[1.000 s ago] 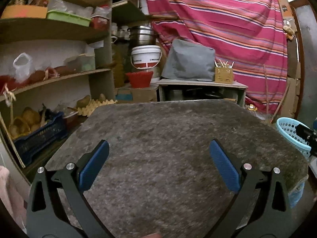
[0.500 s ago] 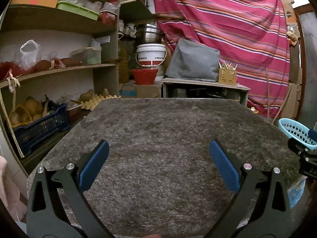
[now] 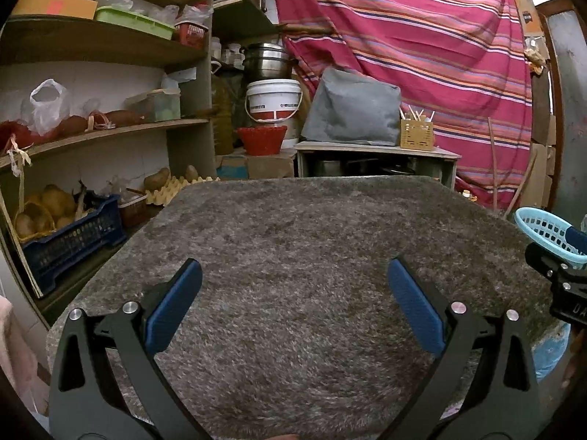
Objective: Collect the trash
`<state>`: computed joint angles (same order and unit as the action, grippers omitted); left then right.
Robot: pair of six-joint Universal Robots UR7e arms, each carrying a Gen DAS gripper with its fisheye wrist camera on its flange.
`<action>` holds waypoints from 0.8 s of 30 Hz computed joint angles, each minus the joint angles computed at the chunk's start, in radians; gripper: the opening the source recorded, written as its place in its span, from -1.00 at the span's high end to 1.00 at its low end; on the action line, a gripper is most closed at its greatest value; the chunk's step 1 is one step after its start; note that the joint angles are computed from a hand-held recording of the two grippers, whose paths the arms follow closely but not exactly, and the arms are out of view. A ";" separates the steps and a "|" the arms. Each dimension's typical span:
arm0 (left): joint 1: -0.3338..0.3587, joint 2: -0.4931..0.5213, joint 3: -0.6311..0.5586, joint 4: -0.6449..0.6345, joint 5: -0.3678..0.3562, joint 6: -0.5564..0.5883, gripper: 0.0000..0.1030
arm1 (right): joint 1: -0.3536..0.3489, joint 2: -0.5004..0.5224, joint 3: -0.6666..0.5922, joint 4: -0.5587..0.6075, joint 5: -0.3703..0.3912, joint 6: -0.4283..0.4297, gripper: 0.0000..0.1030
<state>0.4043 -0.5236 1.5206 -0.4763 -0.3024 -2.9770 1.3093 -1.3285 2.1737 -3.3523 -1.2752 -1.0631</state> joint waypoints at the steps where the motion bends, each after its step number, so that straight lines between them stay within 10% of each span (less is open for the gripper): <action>1: 0.001 0.003 -0.002 0.006 0.001 -0.003 -0.90 | 0.001 0.001 0.003 -0.005 0.001 -0.004 -0.92; 24: 0.001 0.032 -0.044 0.144 0.008 -0.101 -0.90 | 0.007 0.002 0.009 -0.018 0.020 0.004 -0.91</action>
